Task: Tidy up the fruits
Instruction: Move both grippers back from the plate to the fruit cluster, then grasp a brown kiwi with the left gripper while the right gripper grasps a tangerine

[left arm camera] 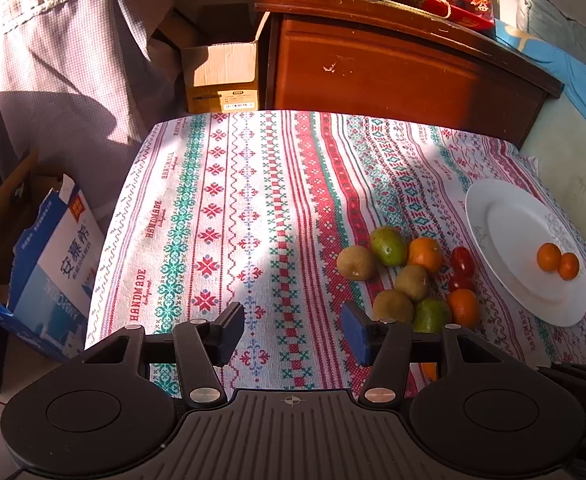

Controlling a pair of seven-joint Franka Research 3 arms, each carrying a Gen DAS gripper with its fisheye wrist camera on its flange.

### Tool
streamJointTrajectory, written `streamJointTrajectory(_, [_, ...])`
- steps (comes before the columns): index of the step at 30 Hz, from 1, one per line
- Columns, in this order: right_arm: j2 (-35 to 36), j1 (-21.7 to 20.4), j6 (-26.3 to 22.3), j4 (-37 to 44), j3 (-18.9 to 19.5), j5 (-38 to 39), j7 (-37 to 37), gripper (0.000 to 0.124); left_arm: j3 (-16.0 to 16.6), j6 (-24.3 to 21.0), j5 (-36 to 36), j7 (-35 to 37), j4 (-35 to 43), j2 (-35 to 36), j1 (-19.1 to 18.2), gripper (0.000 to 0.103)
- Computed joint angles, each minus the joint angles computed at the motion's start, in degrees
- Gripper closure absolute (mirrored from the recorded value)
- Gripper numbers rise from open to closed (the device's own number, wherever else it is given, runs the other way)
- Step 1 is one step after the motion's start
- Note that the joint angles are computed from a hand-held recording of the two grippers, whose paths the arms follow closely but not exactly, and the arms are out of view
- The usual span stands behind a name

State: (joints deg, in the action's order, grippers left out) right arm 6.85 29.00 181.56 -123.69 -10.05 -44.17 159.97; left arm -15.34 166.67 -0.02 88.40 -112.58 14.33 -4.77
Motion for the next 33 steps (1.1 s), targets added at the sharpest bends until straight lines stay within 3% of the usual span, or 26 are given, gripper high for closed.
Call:
streamJointTrajectory(4, [0.98, 2.4, -0.04, 1.28, -2.76, -4.35, 3.75, 0.091, -1.5, 0.4, -1.96, 2.81, -0.21, 0.1, 1.29, 0.05])
streamJointTrajectory(7, [0.65, 0.58, 0.31, 0.58, -0.8, -2.16, 1.41, 0.1, -2.98, 0.88, -4.13, 6.03, -0.43, 0.29, 2.28, 0.05])
streamJointTrajectory(11, [-0.99, 0.53, 0.38, -0.98, -1.5, -4.0, 3.33, 0.106, -5.65, 1.81, -7.89, 12.1, -0.83, 0.61, 3.89, 0.05])
streamJointTrajectory(22, [-3.81, -7.53, 1.36, -4.31, 4.98, -4.69, 5.29, 0.101, -9.49, 3.64, -11.43, 23.57, -0.69, 3.01, 5.39, 0.051])
streamJointTrajectory(26, [-3.48, -7.44, 1.6, -3.75, 5.38, -4.77, 3.28, 0.1, -9.96, 5.7, -10.17, 25.61, -0.86, 4.06, 5.5, 0.051])
streamJointTrajectory(33, [-3.48, -7.53, 0.74, -4.54, 6.17, 0.74, -2.18, 0.1, -18.48, 8.56, -13.38, 32.41, 0.21, 7.41, 12.5, 0.055])
